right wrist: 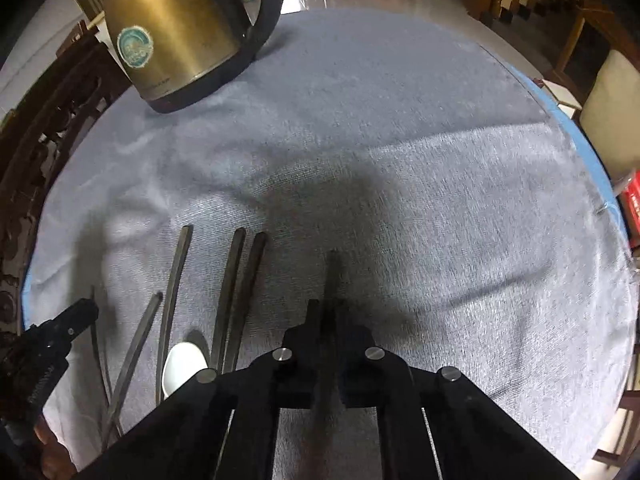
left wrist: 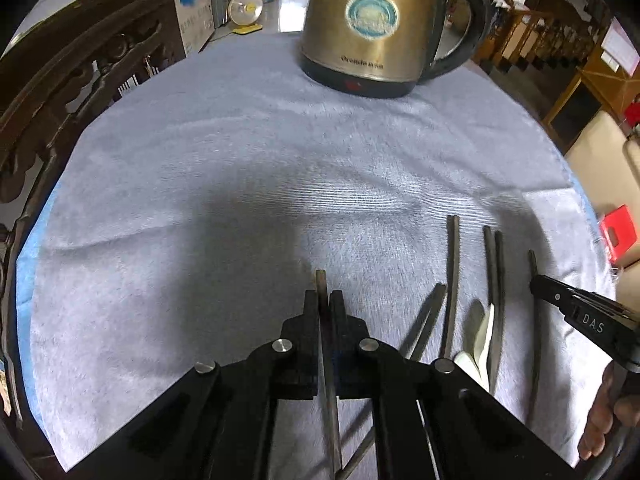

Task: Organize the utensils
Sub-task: 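Close the right tool on a dark chopstick while the left tool grasps another chopstick, then lift both held chopsticks and drop them into the grey perforated cup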

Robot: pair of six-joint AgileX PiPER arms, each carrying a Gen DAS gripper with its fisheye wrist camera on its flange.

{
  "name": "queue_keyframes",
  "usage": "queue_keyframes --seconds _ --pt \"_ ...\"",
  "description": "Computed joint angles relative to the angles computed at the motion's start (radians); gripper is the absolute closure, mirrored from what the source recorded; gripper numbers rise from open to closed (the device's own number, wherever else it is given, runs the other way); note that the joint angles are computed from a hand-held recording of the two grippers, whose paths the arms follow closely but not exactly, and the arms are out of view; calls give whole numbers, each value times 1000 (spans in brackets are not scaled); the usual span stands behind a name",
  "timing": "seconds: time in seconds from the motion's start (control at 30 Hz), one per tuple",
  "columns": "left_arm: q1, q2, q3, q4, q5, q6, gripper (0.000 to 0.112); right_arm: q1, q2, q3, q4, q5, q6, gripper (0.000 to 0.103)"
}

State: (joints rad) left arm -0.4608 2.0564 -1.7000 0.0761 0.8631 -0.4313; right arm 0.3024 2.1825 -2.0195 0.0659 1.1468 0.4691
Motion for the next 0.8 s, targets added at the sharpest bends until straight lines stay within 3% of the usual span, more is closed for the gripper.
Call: queue_keyframes --seconds 0.27,0.43,0.63,0.8 --pt "-23 -210 177 62 -144 -84 108 12 -352 417 14 -315 -62 97" --pt "-108 -403 338 267 -220 -262 108 48 -578 607 -52 -466 -28 97" --pt "-284 -631 538 591 -217 -595 108 156 -818 786 -261 -553 189 97" --pt "-445 -752 633 808 -113 -827 108 313 -967 879 -609 -509 508 97"
